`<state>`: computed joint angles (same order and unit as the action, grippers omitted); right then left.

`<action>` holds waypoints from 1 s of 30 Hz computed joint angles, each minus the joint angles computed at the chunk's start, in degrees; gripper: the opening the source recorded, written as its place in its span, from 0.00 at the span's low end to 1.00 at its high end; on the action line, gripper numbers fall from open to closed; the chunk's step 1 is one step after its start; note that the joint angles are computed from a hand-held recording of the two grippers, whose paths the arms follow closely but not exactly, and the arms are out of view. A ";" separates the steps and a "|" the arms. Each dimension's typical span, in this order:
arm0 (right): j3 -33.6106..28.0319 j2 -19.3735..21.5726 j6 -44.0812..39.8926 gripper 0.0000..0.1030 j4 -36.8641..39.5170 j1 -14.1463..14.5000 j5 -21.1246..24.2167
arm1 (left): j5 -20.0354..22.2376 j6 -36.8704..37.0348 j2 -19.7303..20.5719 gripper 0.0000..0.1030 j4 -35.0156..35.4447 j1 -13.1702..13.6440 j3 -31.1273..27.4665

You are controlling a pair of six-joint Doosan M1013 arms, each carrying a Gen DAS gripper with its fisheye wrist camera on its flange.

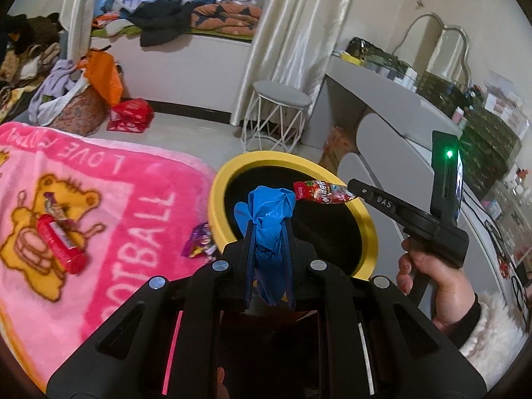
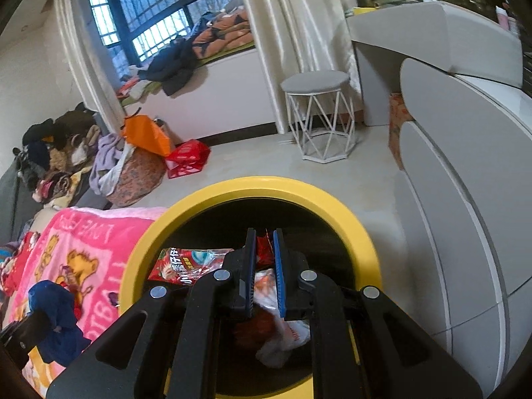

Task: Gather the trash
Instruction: 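Carry the blue item and red wrapper over the bin with both tools, then open the left tool over the bin while the right tool opens, dropping both items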

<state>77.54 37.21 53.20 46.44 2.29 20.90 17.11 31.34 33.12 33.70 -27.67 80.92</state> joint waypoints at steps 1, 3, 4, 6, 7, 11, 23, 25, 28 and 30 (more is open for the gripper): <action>-0.04 0.13 0.86 0.10 -0.79 -0.07 -0.25 | 0.05 1.58 0.39 0.10 -1.36 -0.02 -0.53; -0.21 0.37 2.15 0.10 -1.87 -0.16 -0.26 | 0.20 5.34 1.24 0.10 -4.98 0.06 -1.72; -0.49 0.61 2.67 0.10 -2.28 -0.25 -0.16 | 0.25 6.78 1.65 0.10 -6.38 0.08 -2.25; -0.72 0.88 3.94 0.10 -3.02 -0.38 0.00 | 0.26 10.56 2.52 0.10 -10.12 0.21 -3.40; -0.90 1.07 4.53 0.12 -3.09 -0.52 0.40 | 0.28 11.73 2.77 0.10 -11.29 0.26 -3.78; -1.63 1.74 4.40 0.20 -0.19 -1.43 2.73 | 0.56 17.20 4.24 0.11 -17.52 0.69 -5.87; -0.75 1.18 -5.25 0.53 10.66 -1.76 3.56 | -0.18 7.78 4.33 0.85 -10.08 1.06 -5.62; -0.43 0.97 -7.29 0.56 12.44 -1.66 3.54 | -0.40 3.72 3.77 0.87 -6.46 1.11 -4.58; -0.22 0.74 -9.95 0.57 14.41 -1.60 4.13 | 0.16 -3.66 3.03 0.87 0.83 1.03 -3.33; -0.06 0.52 -12.40 0.58 15.97 -1.43 4.66 | 0.83 -7.08 2.70 0.87 4.14 1.05 -2.85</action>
<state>77.48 37.73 40.80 62.41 0.86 25.56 17.94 24.26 35.82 37.84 -26.62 78.06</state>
